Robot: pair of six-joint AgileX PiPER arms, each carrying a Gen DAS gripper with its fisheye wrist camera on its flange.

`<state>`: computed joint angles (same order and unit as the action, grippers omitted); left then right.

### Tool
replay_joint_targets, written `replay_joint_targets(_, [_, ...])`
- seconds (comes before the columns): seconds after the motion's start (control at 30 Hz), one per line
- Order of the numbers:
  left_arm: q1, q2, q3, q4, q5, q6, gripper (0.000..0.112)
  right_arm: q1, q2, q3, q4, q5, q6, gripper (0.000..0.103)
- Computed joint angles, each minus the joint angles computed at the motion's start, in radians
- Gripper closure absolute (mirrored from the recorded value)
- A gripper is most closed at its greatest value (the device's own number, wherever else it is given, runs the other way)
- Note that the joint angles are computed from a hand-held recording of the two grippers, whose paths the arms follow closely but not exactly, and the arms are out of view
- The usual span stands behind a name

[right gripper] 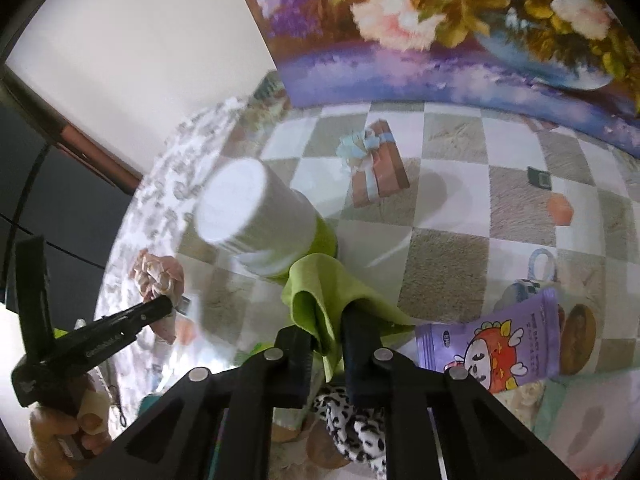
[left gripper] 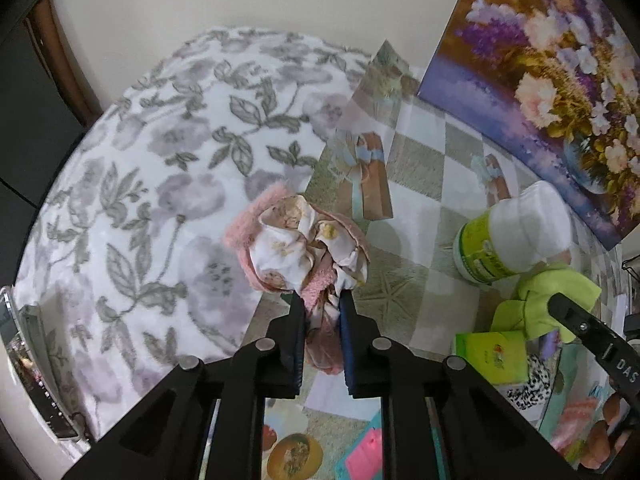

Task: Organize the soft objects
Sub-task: 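Lift and carry the pink floral cloth and green cloth over the tray with both tools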

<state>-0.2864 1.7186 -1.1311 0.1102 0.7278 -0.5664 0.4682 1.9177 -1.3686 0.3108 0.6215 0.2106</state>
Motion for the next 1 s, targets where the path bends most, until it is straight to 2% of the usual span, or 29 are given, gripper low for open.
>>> replay_joint_targets(0.3, [-0.063,-0.157,0.027,0.056,0.058,-0.122,0.097,0.017,-0.231,0.161,0.0,-0.066,0.045,0.09])
replay_joint_targets(0.53, [-0.157,-0.352,0.107,0.081,0.102,-0.256,0.097,0.025,-0.431,0.321,0.043,-0.117,0.069,0.09])
replay_joint_targets(0.73, [-0.355,-0.459,0.126,0.216,0.185,-0.492,0.097,0.032,-0.615,0.462,-0.033,-0.126,0.189,0.09])
replay_joint_targets(1.0, [-0.657,-0.446,0.104,0.358,0.244,-0.807,0.097,0.078,-0.835,0.54,-0.293,-0.024,0.447,0.09])
